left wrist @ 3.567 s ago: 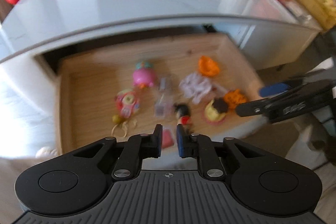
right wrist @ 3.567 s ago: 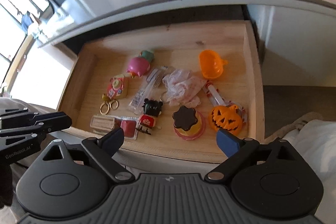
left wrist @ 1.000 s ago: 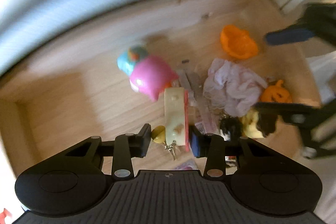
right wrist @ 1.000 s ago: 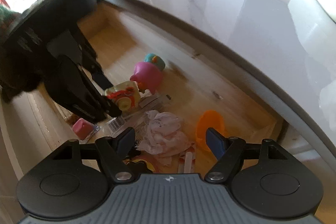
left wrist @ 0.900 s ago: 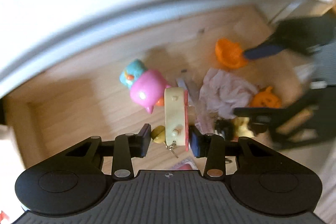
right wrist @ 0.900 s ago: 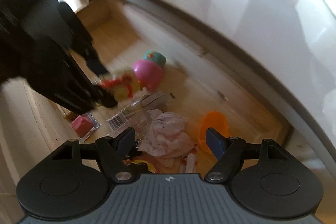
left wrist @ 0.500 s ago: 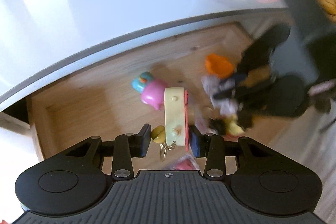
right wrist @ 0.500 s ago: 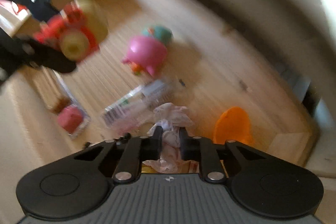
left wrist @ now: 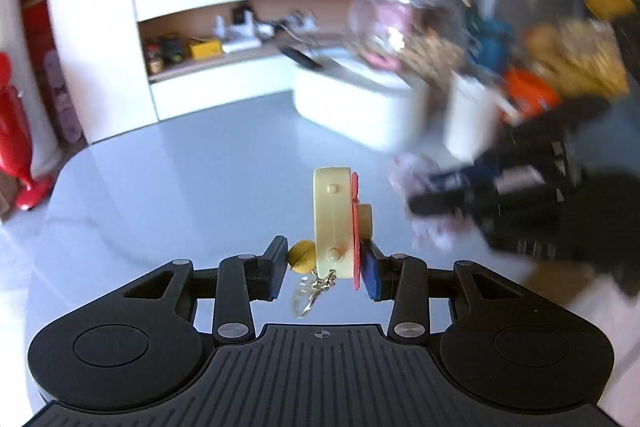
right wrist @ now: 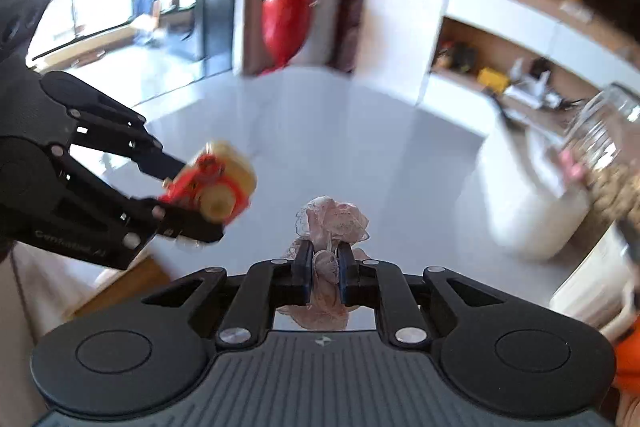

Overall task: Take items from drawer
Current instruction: 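Place the keychain on the countertop with the left tool while the right tool places the tissue beside it, then reach into the drawer and grasp the pink-and-teal figure with the right tool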

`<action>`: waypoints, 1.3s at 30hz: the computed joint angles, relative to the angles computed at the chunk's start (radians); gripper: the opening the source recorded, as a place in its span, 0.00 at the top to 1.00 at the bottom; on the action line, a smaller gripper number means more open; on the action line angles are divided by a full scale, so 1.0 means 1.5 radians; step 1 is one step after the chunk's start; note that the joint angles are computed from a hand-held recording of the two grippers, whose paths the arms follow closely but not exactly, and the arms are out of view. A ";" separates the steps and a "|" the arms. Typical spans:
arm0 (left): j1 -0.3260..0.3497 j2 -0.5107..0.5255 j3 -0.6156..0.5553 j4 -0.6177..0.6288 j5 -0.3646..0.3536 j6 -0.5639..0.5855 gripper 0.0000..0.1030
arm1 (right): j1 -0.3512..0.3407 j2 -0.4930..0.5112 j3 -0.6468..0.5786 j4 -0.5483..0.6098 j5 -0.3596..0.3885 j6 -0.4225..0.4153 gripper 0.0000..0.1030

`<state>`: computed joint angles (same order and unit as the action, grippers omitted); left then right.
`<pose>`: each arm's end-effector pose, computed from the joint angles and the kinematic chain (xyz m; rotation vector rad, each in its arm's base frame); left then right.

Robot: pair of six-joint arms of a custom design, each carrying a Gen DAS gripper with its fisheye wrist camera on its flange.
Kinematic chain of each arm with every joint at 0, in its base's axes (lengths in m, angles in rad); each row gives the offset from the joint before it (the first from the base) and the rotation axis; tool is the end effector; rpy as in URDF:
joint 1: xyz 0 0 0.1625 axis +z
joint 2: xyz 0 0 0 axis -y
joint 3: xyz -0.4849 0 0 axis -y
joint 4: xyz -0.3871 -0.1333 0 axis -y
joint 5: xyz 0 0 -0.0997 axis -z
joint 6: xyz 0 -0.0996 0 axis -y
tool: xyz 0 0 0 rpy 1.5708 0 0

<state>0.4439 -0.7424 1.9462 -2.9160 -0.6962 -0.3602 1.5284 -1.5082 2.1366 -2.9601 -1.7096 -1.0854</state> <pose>-0.4553 -0.4488 0.0798 0.8371 2.2914 -0.8986 0.0989 -0.4883 0.4162 1.1941 -2.2188 0.7578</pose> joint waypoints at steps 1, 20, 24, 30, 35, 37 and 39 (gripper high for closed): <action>0.018 0.017 -0.017 -0.024 -0.008 0.007 0.58 | 0.003 0.027 -0.011 -0.031 -0.012 0.006 0.88; 0.042 0.040 0.036 -0.117 0.014 -0.056 0.57 | -0.047 0.128 -0.057 -0.061 -0.040 0.096 0.73; -0.002 0.024 0.087 -0.107 -0.024 -0.078 0.57 | -0.067 0.062 -0.008 -0.056 0.022 0.073 0.57; -0.033 0.022 0.137 -0.068 -0.130 -0.141 0.57 | -0.099 -0.030 0.044 0.011 0.059 0.020 0.56; -0.027 0.033 0.137 0.037 -0.188 -0.187 0.57 | -0.152 -0.100 0.079 0.095 0.109 -0.023 0.54; -0.016 0.040 0.129 0.067 -0.201 -0.204 0.57 | -0.182 -0.117 0.082 0.151 0.129 -0.036 0.51; -0.007 0.046 0.121 0.096 -0.214 -0.221 0.57 | -0.198 -0.123 0.084 0.194 0.118 -0.059 0.51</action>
